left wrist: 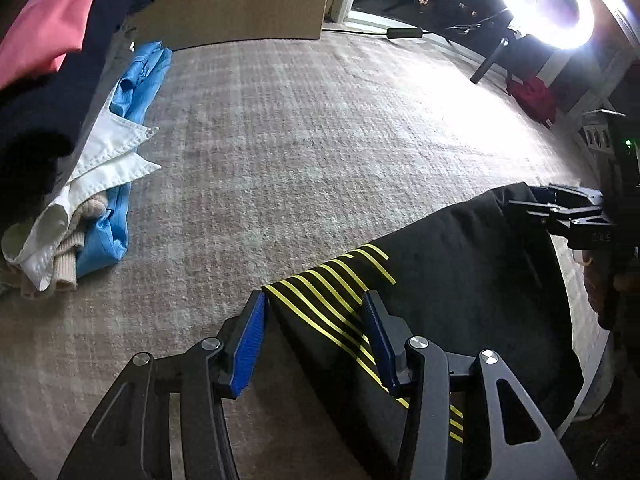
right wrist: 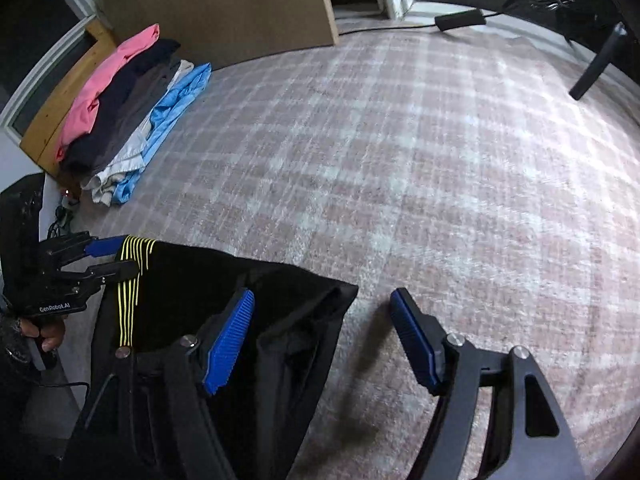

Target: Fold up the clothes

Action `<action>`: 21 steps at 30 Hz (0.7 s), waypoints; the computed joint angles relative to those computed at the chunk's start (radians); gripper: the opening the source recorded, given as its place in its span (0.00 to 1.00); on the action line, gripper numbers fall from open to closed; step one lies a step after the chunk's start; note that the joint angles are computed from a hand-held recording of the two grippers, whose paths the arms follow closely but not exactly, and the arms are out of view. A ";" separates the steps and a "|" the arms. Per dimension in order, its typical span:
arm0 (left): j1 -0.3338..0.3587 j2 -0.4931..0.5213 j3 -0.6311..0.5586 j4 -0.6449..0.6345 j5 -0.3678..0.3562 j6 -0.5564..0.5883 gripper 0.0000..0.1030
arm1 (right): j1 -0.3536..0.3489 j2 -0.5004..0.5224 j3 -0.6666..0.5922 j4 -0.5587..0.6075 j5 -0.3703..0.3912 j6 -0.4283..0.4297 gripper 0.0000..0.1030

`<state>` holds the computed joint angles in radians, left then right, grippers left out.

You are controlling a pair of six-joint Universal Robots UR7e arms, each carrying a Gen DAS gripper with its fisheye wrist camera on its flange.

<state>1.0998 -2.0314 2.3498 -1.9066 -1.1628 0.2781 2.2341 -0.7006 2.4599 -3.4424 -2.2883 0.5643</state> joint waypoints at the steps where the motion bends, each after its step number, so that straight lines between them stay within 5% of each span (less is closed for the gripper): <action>1: 0.005 0.007 -0.004 0.001 -0.008 0.003 0.44 | 0.000 -0.009 -0.002 0.025 0.003 0.001 0.68; 11: 0.009 0.013 -0.019 0.022 -0.010 0.004 0.41 | 0.012 -0.034 -0.061 0.203 -0.010 0.007 0.68; 18: 0.004 0.040 0.015 -0.061 0.013 0.006 0.35 | -0.001 0.010 -0.038 0.091 0.006 -0.048 0.76; 21: 0.005 0.038 0.027 -0.096 0.033 0.033 0.36 | 0.015 0.029 -0.062 0.134 -0.027 -0.045 0.78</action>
<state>1.1047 -1.9932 2.3770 -2.0029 -1.1294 0.3110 2.2488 -0.6714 2.3982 -3.3087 -2.3149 0.5189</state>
